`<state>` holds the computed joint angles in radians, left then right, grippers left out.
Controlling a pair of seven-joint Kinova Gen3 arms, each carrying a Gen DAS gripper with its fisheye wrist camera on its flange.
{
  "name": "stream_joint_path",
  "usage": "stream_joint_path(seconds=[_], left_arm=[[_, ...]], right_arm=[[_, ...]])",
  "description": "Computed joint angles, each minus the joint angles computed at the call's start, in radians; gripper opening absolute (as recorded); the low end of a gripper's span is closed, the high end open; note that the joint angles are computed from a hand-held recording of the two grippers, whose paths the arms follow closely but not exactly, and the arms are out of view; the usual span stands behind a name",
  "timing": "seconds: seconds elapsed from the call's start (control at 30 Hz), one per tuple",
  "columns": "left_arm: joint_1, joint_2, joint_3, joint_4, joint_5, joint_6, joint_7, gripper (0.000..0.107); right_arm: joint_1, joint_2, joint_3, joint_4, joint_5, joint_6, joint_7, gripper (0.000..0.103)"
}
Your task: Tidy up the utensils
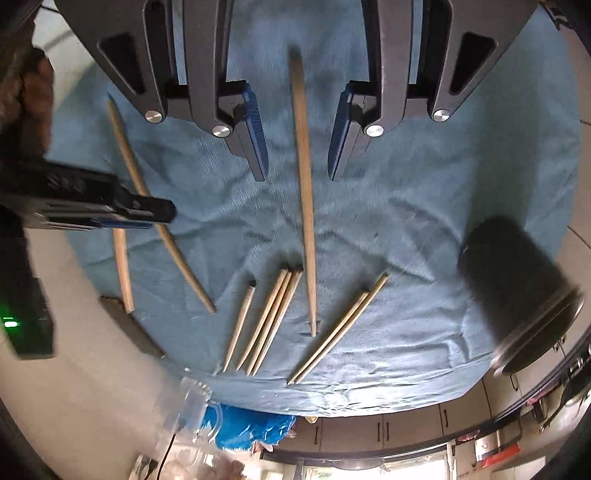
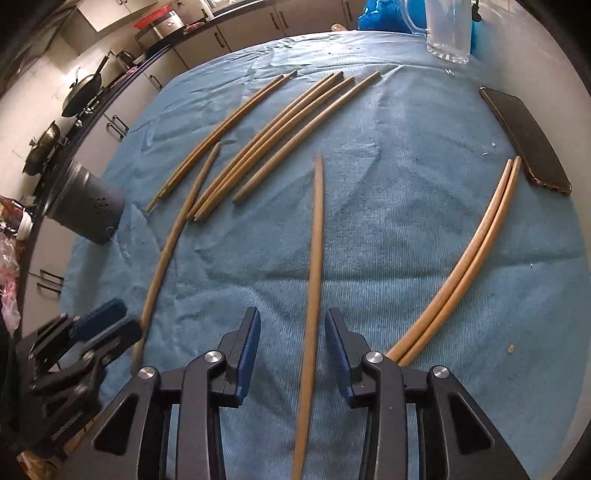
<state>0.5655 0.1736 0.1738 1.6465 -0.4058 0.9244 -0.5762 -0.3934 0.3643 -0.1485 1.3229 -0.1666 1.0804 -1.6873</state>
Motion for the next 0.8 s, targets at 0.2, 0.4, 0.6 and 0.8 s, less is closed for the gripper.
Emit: stream_joint_path(seconds=[0.2, 0.4, 0.6, 0.8], left_arm=[[0.021, 0.078, -0.025, -0.094, -0.018, 0.09, 0.008, 0.006], [-0.02, 0.002, -0.013, -0.014, 0.087, 0.04, -0.024, 0.006], [-0.061, -0.108, 0.035, 0.084, 0.22, 0.042, -0.128, 0.007], [-0.068, -0.139, 0.053, 0.078, 0.181, 0.057, -0.11, 0.007]], right_arm=[[-0.004, 0.012, 0.006, -0.015, 0.016, -0.012, -0.002, 0.036], [0.03, 0.035, 0.003, -0.038, -0.017, 0.001, 0.003, 0.008], [0.117, -0.021, -0.018, 0.049, -0.153, 0.039, 0.064, 0.008], [0.142, -0.016, -0.021, 0.052, -0.213, 0.07, 0.117, 0.031]])
